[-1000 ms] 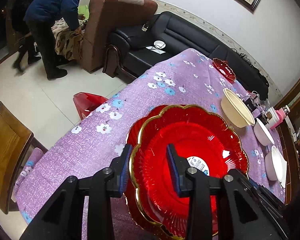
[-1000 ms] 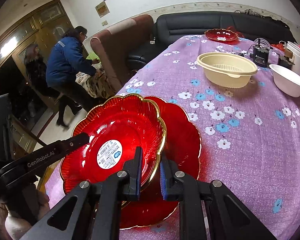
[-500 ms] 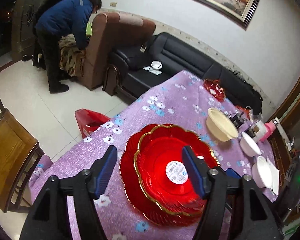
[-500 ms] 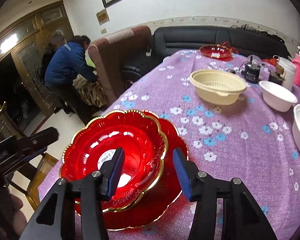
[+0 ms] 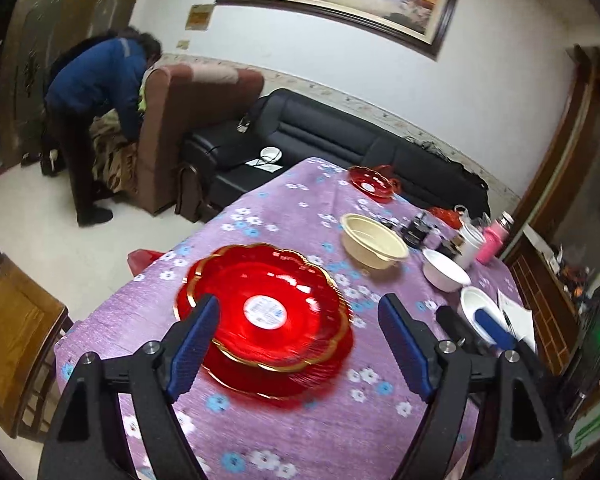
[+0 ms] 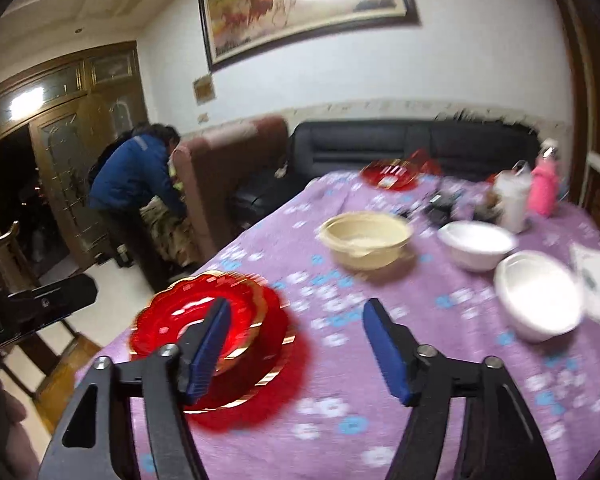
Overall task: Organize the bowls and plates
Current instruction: 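Withdraw the left tool from the red plate stack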
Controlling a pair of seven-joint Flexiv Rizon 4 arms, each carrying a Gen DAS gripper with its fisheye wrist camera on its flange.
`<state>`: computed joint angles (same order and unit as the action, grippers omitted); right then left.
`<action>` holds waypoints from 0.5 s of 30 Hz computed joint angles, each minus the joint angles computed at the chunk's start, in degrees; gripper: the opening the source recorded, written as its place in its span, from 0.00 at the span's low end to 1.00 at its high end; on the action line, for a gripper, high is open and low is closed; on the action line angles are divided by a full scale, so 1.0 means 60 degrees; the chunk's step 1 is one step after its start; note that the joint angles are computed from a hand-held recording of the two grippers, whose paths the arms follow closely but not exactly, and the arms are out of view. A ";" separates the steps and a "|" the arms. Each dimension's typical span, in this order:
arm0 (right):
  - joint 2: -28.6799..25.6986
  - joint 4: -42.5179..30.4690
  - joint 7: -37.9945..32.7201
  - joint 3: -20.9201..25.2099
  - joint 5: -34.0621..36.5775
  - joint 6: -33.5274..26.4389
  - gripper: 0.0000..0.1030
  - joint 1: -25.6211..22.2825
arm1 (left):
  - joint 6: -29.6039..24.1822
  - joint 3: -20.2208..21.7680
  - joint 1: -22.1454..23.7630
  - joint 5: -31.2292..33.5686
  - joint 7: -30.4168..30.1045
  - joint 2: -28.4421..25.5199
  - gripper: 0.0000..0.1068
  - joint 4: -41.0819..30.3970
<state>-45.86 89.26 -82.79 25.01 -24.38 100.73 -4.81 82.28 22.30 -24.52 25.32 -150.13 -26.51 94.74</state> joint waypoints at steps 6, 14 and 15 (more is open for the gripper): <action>-0.0272 -0.0421 0.0384 -0.0763 -0.0078 0.0666 0.82 -0.0141 | -0.1196 -0.0658 -0.0190 0.0001 0.0583 -0.0256 0.76 -0.0922; -0.1437 -0.1678 0.1036 -0.0236 -0.0463 0.0620 0.82 -0.1328 | -0.3631 -0.1219 -0.0724 0.0926 0.0292 -0.1241 0.76 -0.3855; -0.1563 -0.1779 0.1147 -0.0029 -0.0544 0.0557 0.82 -0.1551 | -0.3777 -0.1570 -0.0543 0.0676 0.0552 -0.1629 0.77 -0.4524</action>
